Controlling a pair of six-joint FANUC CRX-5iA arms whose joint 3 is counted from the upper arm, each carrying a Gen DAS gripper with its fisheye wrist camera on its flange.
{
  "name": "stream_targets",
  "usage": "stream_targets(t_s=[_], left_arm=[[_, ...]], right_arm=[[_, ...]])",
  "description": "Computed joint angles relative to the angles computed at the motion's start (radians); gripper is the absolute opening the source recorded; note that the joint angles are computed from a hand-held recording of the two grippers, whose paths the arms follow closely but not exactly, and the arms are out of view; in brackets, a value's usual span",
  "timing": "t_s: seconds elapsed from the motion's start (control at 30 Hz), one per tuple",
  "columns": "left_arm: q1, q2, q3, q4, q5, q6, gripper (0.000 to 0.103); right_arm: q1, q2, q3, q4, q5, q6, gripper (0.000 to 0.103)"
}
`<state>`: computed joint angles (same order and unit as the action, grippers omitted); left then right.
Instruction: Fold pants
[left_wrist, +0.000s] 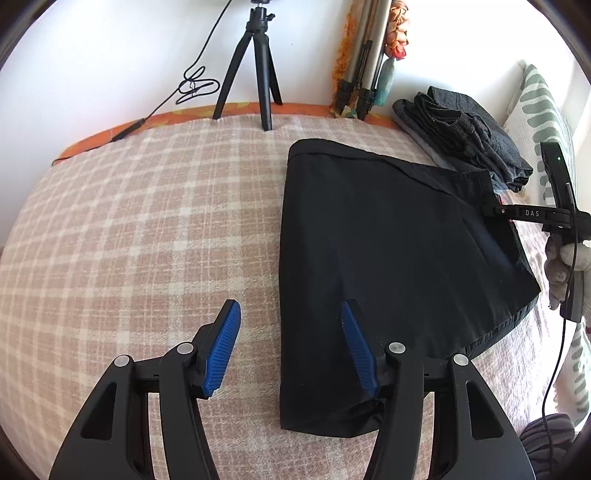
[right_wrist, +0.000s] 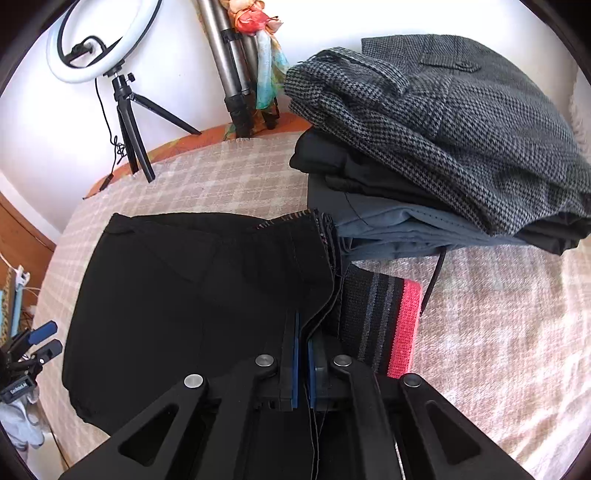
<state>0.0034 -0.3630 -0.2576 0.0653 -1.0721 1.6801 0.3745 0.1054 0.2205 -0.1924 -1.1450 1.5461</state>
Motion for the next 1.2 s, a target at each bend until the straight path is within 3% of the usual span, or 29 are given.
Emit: stream_targets(t_s=[0.13,0.23,0.27,0.3,0.37,0.53,0.63,1.0,1.2], left_arm=[[-0.032,0.014,-0.012,-0.037,-0.001,0.014,0.056],[-0.065,0.03,-0.004,-0.079,0.002,0.044,0.056],[-0.066,0.029,-0.009,-0.079,0.007,0.048,0.056],[-0.057,0.02,-0.019,-0.068,0.013,0.042,0.056],[-0.051,0.013,-0.03,-0.058,0.023,0.038,0.056],[-0.041,0.0,-0.052,-0.042,0.041,0.029,0.056],[-0.037,-0.009,-0.067,-0.026,0.055,0.018,0.056],[-0.011,-0.039,-0.115,0.055,0.091,-0.042,0.056],[0.029,-0.074,-0.169,0.158,0.113,-0.099,0.055]], right_arm=[[0.018,-0.007,-0.019,0.048,0.013,-0.032,0.0],[0.038,-0.013,-0.028,0.099,0.01,-0.061,0.011],[0.048,-0.017,-0.031,0.123,0.01,-0.081,0.017],[0.06,-0.028,-0.042,0.152,0.016,-0.104,0.03],[0.103,-0.06,-0.088,0.255,0.056,-0.173,0.04],[0.136,-0.119,-0.087,0.242,0.087,-0.162,0.042],[0.152,-0.114,-0.038,0.176,0.059,-0.117,0.05],[0.262,-0.011,0.092,0.124,0.015,-0.121,0.054],[0.301,0.049,0.157,0.091,-0.023,-0.114,0.054]])
